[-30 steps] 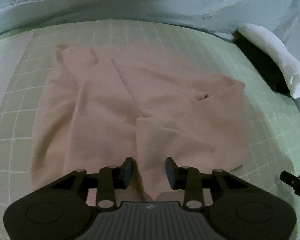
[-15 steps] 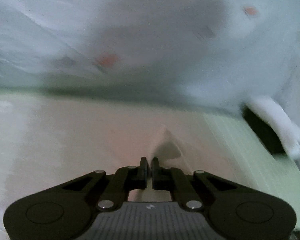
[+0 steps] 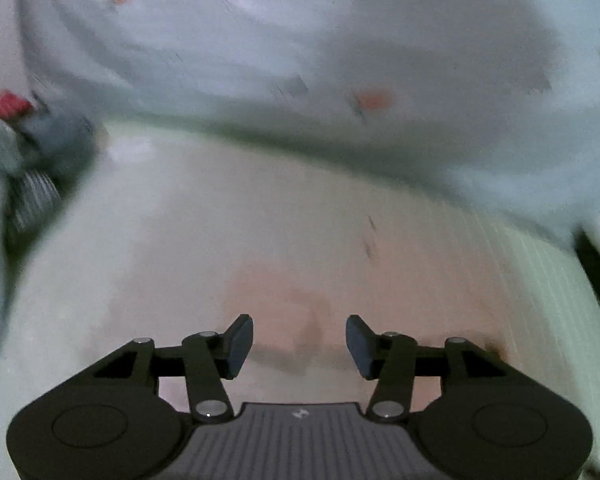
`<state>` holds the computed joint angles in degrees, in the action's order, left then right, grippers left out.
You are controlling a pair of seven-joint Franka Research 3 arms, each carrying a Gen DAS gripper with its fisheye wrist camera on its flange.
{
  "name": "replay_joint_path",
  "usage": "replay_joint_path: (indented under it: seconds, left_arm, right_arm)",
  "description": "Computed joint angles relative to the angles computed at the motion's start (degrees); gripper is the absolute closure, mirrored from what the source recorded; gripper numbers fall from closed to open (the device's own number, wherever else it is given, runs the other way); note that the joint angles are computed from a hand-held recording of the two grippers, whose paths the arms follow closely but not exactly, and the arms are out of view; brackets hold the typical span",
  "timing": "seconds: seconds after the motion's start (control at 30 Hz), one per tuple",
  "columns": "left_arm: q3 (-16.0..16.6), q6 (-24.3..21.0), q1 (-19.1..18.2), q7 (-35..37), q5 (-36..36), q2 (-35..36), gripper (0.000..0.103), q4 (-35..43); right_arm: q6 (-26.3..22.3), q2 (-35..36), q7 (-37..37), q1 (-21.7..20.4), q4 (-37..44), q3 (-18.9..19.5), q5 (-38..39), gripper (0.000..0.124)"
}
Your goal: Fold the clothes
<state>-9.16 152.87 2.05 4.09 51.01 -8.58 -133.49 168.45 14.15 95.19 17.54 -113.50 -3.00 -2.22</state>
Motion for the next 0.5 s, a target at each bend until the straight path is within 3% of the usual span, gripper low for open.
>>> replay_joint_path:
  seconds: [0.1,0.17,0.33,0.5]
  left_arm:
    - [-0.8,0.9,-3.8,7.8,-8.8,0.9,0.048,-2.2]
    - [-1.3,0.6,-5.8,12.3,-13.3,1.2,0.048,-3.3]
    - [-2.9,-2.3,-8.4,16.7,-15.4,1.4,0.047,-4.7]
    - [-3.5,-3.0,-10.0,14.8,-17.8,1.2,0.047,-6.4]
  right_arm:
    - [1.9,-1.0,-4.7,-2.2,-1.7,3.1,4.2,0.032]
    - [2.1,-1.7,-12.1,-5.3,-2.4,7.2,10.6,0.032]
    - [0.1,-3.7,-32.7,-10.9,-3.9,15.2,29.2,0.033]
    - [-4.3,-5.6,-40.5,-10.0,-5.6,14.5,36.5,0.041]
